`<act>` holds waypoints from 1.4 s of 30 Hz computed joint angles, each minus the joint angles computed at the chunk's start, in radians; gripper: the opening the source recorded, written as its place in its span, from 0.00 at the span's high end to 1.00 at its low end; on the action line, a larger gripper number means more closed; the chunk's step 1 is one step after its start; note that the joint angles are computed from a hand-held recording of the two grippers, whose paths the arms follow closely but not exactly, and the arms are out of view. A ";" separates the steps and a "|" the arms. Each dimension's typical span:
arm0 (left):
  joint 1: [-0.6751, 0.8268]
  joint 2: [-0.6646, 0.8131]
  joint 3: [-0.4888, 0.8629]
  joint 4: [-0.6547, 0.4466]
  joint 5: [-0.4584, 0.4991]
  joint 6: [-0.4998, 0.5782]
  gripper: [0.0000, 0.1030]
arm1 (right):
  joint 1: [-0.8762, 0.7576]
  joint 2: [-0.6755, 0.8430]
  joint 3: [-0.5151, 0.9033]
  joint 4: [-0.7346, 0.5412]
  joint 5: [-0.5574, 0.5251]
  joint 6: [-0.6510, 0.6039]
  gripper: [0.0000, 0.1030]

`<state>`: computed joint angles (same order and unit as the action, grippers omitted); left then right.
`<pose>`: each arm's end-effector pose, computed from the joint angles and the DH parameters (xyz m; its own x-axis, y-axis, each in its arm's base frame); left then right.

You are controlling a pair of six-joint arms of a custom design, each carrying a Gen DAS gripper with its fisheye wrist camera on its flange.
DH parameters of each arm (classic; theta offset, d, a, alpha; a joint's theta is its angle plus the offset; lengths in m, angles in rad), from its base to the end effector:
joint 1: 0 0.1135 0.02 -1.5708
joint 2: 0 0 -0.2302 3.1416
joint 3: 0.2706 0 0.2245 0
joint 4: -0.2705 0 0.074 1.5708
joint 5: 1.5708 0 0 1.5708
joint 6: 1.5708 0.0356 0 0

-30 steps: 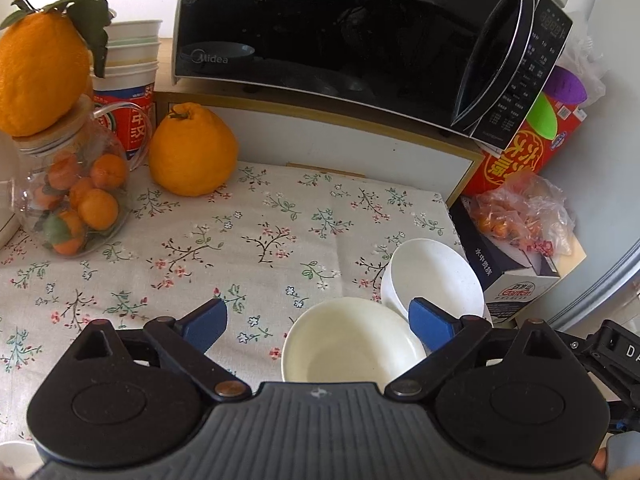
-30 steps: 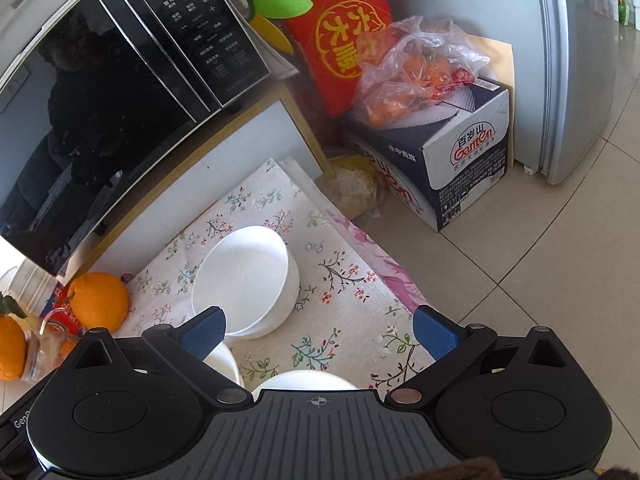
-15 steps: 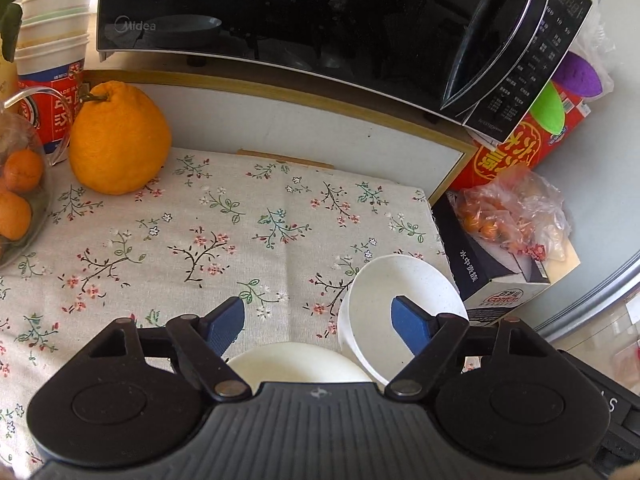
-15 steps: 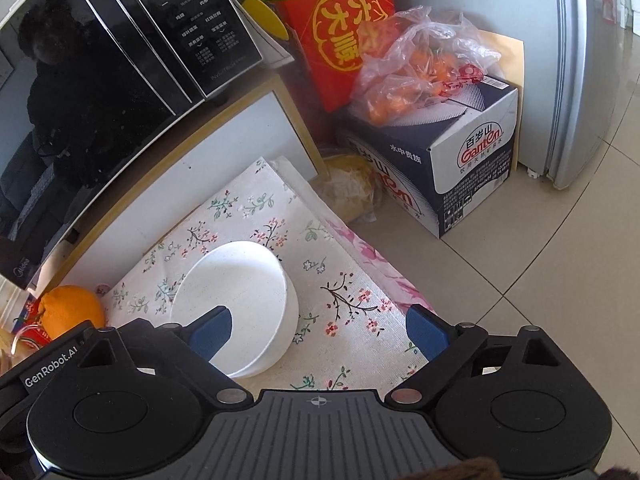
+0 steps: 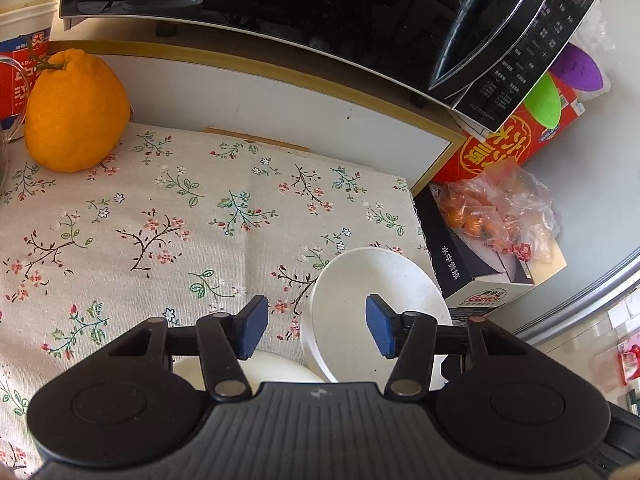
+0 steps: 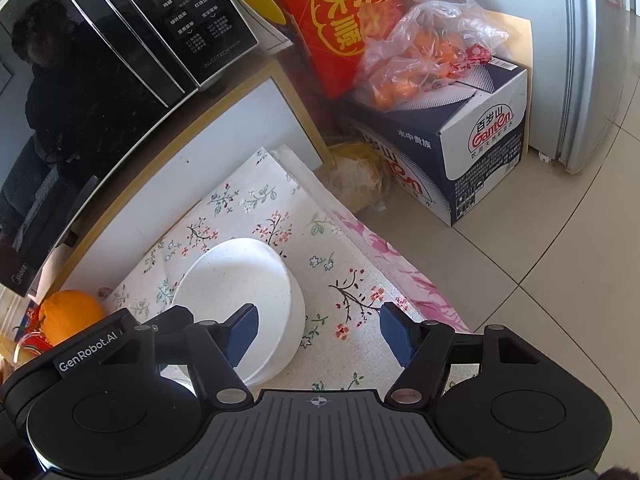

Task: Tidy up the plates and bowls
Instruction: 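Close the left tool fingers on the white bowl's rim, then lift the gripped white bowl up with the left tool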

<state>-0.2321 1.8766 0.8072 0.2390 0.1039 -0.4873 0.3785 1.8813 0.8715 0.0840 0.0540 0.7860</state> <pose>0.3103 -0.0771 0.0914 -0.7737 -0.2957 -0.5603 -0.0740 0.9205 -0.3835 0.3000 0.1172 0.0939 -0.7644 0.4563 -0.4554 0.2859 0.8731 0.3949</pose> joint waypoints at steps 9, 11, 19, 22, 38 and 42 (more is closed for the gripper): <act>0.008 0.039 0.012 0.031 0.003 0.001 0.78 | 0.018 0.059 0.045 -0.001 -0.004 -0.005 0.59; 0.001 0.044 0.014 0.036 -0.003 0.010 0.80 | 0.017 0.064 0.048 -0.001 -0.007 0.000 0.60; -0.020 0.066 0.026 0.045 -0.033 0.027 0.86 | 0.015 0.082 0.055 0.005 -0.015 -0.002 0.70; -0.020 0.065 0.023 0.049 -0.031 0.026 0.87 | 0.017 0.092 0.058 0.010 -0.021 -0.005 0.74; -0.020 0.036 0.000 0.044 -0.032 0.056 0.92 | -0.005 0.091 0.029 0.063 -0.075 0.004 0.87; -0.015 0.043 0.004 0.042 -0.029 0.057 0.92 | -0.016 0.086 0.014 0.088 -0.094 0.009 0.87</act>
